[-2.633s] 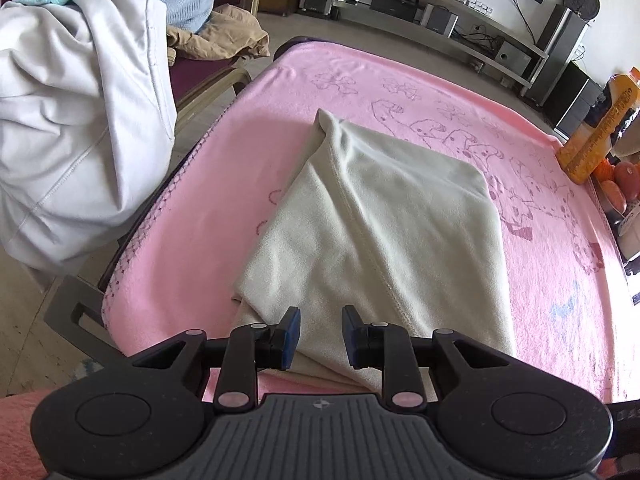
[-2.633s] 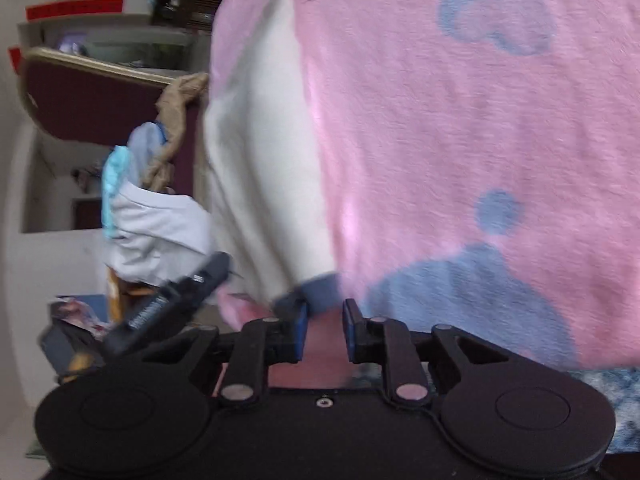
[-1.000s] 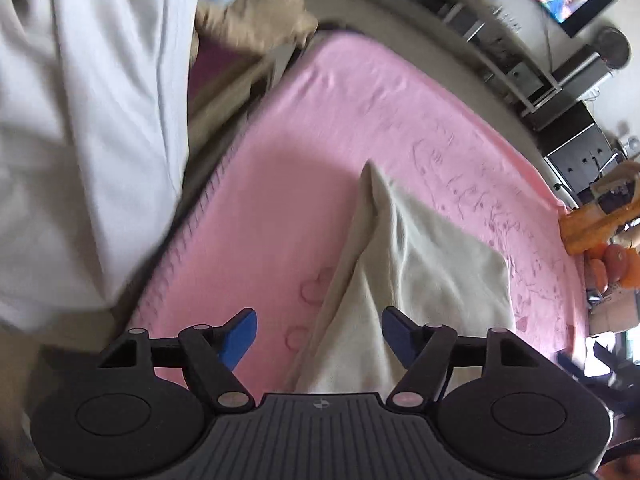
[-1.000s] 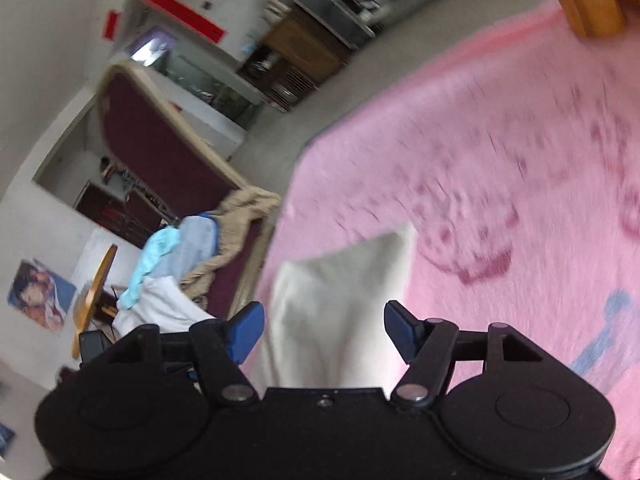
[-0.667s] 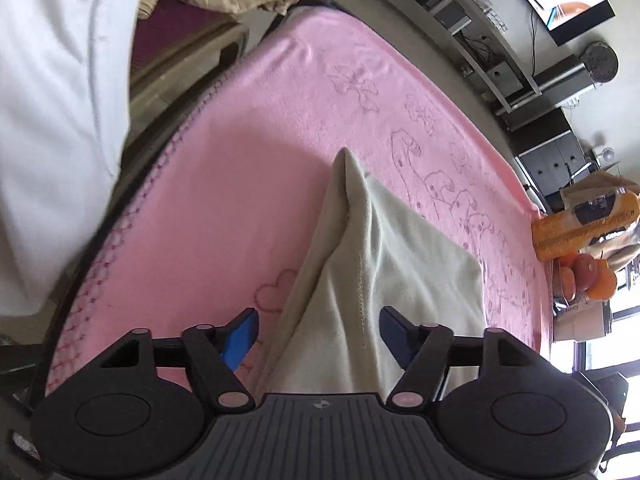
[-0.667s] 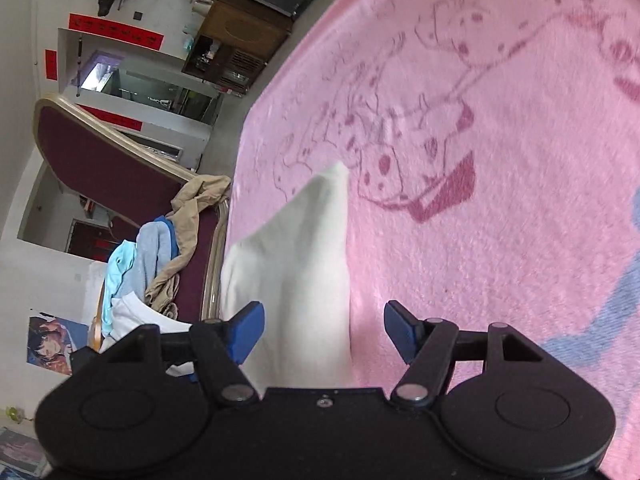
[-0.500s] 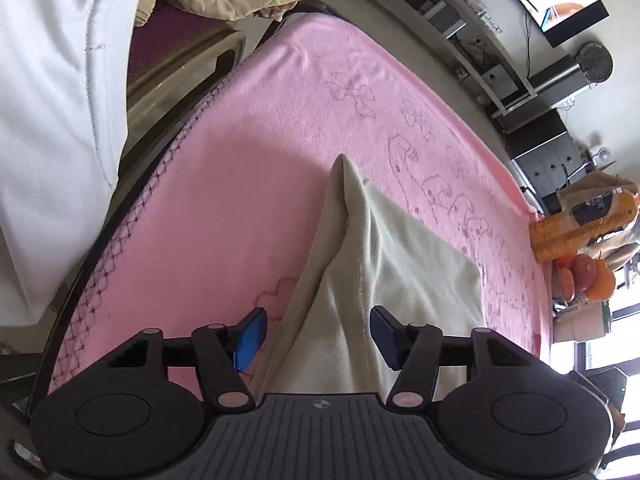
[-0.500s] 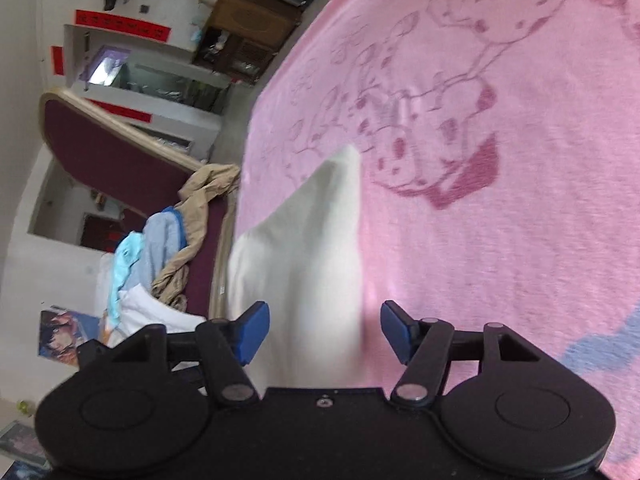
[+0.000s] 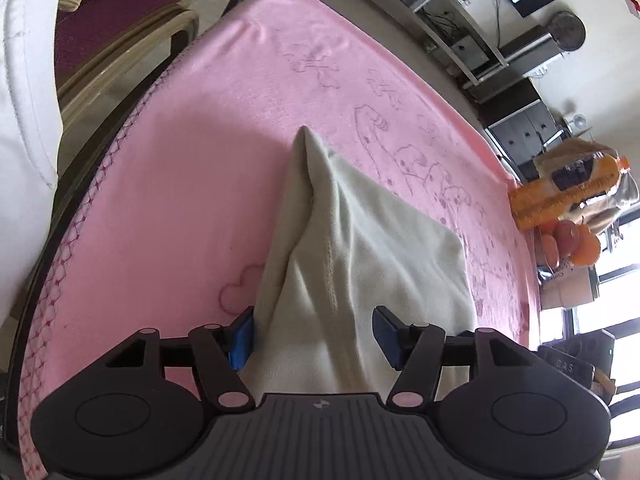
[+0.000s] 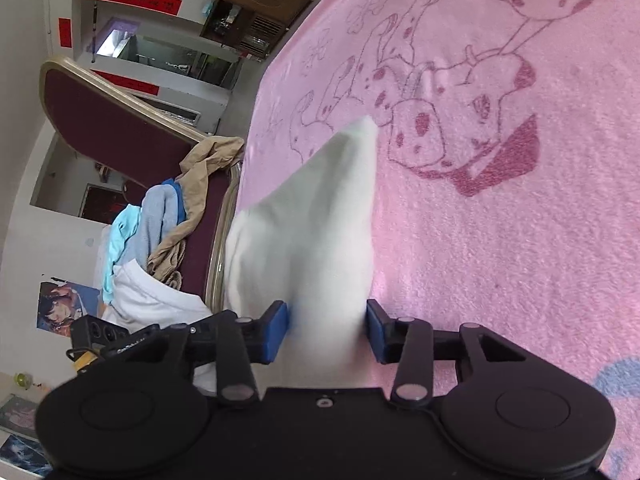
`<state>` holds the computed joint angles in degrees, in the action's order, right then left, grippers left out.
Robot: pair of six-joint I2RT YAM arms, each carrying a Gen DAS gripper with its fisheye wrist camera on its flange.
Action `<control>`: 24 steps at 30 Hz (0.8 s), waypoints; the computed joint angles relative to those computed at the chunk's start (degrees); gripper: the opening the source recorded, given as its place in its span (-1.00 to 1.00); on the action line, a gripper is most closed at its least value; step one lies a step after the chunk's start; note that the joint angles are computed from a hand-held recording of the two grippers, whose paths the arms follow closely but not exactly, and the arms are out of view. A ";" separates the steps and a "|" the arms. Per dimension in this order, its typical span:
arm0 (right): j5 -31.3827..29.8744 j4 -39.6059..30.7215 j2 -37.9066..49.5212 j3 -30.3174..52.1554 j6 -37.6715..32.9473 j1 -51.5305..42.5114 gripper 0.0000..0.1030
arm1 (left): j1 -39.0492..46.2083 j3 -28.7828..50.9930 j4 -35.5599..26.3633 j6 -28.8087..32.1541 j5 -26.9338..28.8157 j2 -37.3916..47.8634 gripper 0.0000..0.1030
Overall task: Fold clothes
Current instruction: 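Lift the folded sweatshirt with both tools and carry it toward the black table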
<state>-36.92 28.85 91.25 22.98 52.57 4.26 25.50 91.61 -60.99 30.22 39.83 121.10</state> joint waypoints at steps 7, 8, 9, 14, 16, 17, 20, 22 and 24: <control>8.14 -0.66 -2.98 -0.93 0.03 4.90 -0.39 | -3.06 -10.30 9.92 -1.98 -4.90 -8.49 -0.31; 12.40 -3.33 -4.73 -0.44 -1.53 7.38 -0.44 | -3.20 -12.16 11.49 -2.74 -5.28 -10.18 -0.47; 16.67 -5.94 -6.27 0.16 -2.99 9.87 -0.46 | -3.34 -13.93 13.01 -3.49 -5.67 -11.83 -0.54; 28.00 -14.28 -16.09 0.97 -2.98 17.45 -0.55 | -2.81 -23.51 19.75 -2.68 -5.15 -23.41 -0.58; 29.71 -19.57 -23.86 0.60 -2.66 19.03 -0.55 | -1.19 -25.43 18.72 -1.55 -1.65 -27.90 -0.58; 31.30 -23.19 -28.18 0.77 -2.75 20.23 -0.55 | -0.07 -26.31 17.24 -0.87 0.83 -30.44 -0.58; 36.38 -36.89 -44.71 1.22 -1.15 23.75 -0.55 | 1.74 -28.75 12.58 1.00 6.65 -38.10 -0.58; 40.45 -47.47 -55.64 2.53 0.58 26.57 -0.55 | 2.45 -29.96 7.54 3.77 10.20 -43.12 -0.58; 45.66 -58.94 -65.39 4.73 2.73 30.32 -0.55 | 1.64 -31.67 3.72 5.27 12.85 -48.24 -0.58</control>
<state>8.74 -30.08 25.86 27.71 55.30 34.58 27.14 59.95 -57.27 35.49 52.68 72.86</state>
